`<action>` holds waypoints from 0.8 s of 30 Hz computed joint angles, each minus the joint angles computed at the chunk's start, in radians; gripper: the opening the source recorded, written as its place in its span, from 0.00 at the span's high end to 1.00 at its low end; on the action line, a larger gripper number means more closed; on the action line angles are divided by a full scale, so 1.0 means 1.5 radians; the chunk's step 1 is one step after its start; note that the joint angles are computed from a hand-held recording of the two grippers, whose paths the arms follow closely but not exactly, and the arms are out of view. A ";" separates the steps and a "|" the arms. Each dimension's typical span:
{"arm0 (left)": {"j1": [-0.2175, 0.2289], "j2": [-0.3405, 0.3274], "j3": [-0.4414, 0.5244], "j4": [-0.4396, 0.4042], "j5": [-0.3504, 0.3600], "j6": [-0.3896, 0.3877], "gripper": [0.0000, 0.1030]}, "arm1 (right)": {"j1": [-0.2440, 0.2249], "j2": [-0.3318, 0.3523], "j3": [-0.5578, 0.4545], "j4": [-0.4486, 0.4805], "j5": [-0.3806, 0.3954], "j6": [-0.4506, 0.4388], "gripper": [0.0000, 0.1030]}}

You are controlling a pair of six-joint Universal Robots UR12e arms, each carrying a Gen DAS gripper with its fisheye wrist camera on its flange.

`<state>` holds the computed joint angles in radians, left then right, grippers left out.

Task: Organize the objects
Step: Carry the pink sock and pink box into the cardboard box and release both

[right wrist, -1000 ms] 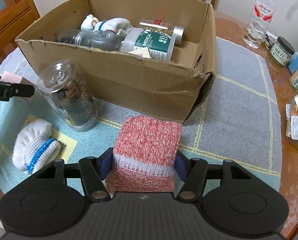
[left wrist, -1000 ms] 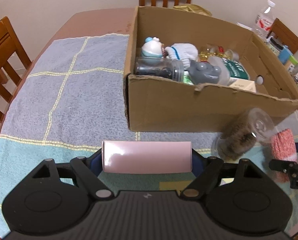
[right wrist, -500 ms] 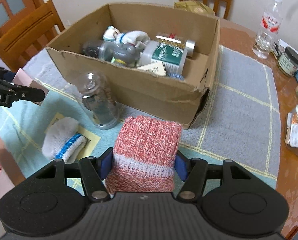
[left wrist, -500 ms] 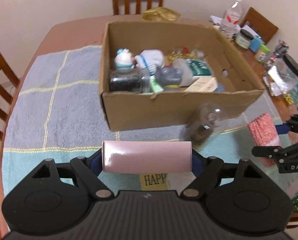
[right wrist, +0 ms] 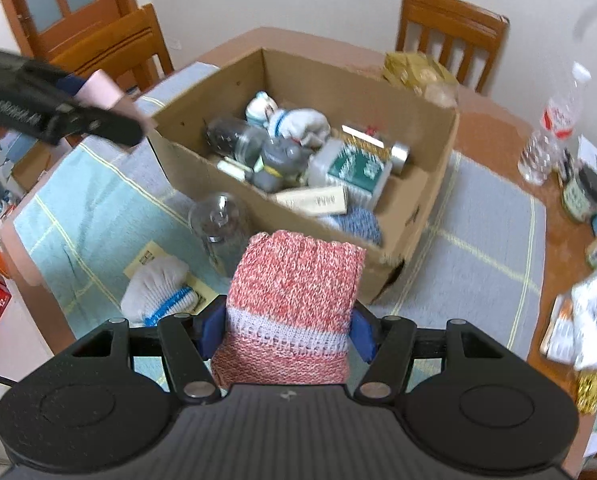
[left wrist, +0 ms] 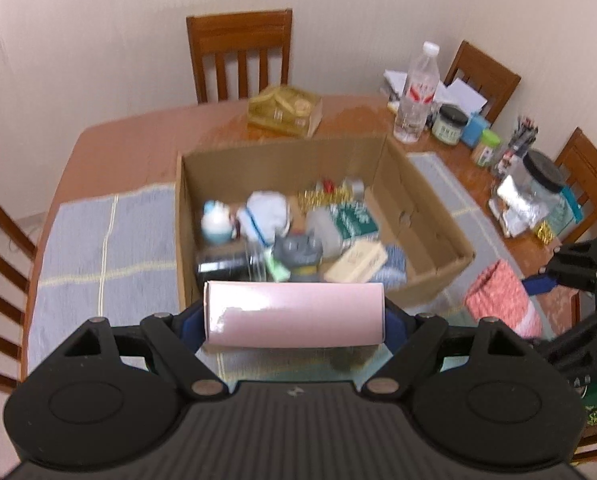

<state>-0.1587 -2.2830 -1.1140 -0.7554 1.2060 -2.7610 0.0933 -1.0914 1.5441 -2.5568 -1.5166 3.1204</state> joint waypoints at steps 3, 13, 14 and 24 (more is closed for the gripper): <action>-0.003 -0.015 0.027 0.004 -0.007 -0.007 0.20 | 0.000 0.000 -0.007 -0.007 0.001 -0.014 0.35; -0.013 -0.057 0.070 0.048 -0.003 -0.052 0.02 | -0.007 0.012 -0.034 -0.009 -0.005 -0.025 0.35; -0.014 -0.057 0.070 0.043 0.001 -0.047 0.02 | -0.007 0.013 -0.037 -0.008 -0.007 -0.025 0.35; -0.016 -0.036 0.010 0.106 0.064 -0.043 0.02 | -0.014 0.027 -0.062 -0.008 -0.015 -0.027 0.35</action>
